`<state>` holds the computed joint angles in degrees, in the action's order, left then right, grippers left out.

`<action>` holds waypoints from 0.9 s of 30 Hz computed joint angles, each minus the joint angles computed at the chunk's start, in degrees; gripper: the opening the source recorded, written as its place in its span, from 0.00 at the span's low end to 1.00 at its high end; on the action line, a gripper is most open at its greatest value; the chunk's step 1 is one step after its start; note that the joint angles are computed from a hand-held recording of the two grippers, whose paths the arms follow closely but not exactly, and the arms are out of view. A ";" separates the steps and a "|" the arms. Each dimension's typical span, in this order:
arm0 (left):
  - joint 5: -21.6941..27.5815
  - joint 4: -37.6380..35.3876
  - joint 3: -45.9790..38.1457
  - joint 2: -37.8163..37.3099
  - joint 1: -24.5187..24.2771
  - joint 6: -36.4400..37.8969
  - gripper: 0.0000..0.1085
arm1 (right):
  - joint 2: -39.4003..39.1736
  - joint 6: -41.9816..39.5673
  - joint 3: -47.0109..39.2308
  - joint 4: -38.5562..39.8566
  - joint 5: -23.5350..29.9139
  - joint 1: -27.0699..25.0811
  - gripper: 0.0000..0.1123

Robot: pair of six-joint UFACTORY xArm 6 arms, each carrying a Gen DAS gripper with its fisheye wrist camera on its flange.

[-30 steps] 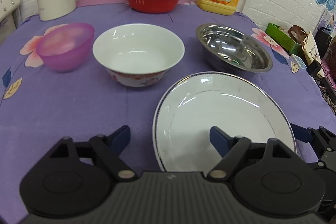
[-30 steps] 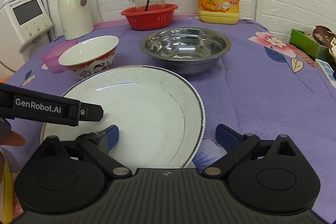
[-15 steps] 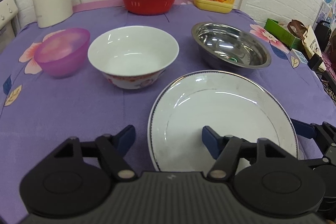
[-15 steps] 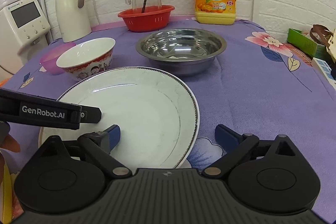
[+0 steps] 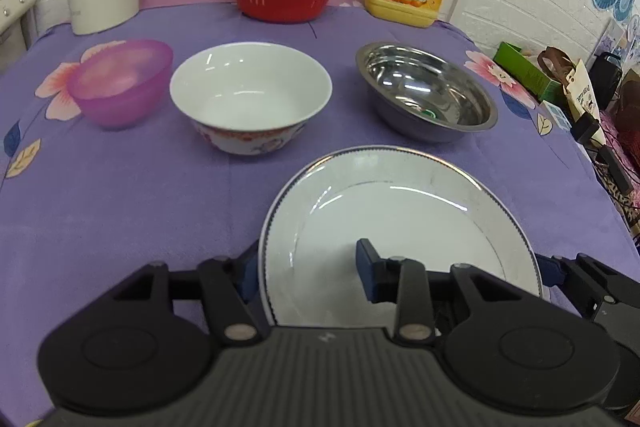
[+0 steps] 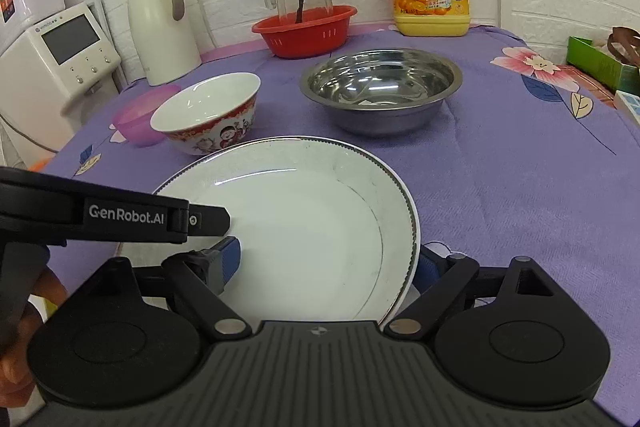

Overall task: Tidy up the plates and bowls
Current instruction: 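Grip the silver-rimmed plate rim with the left tool under the stack, then lift the three stacked plates with the left tool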

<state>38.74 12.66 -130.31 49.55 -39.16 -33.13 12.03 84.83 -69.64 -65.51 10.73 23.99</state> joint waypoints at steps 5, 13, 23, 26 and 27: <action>-3.86 0.83 6.10 -3.91 -0.06 -0.27 0.32 | -1.09 3.37 0.67 -2.10 2.08 1.28 0.92; -10.17 3.78 17.14 -11.07 0.31 -4.48 0.32 | -4.41 9.63 1.64 -9.20 5.84 4.05 0.92; -19.07 17.00 39.01 -26.67 1.89 -18.23 0.32 | -6.17 12.94 2.27 -12.19 5.75 8.33 0.92; -20.40 23.77 46.88 -32.56 2.75 -25.15 0.32 | -6.16 14.64 2.00 -13.71 6.19 10.87 0.92; -20.34 25.96 49.37 -34.50 2.99 -27.26 0.32 | -5.99 15.19 1.78 -14.36 6.34 11.65 0.92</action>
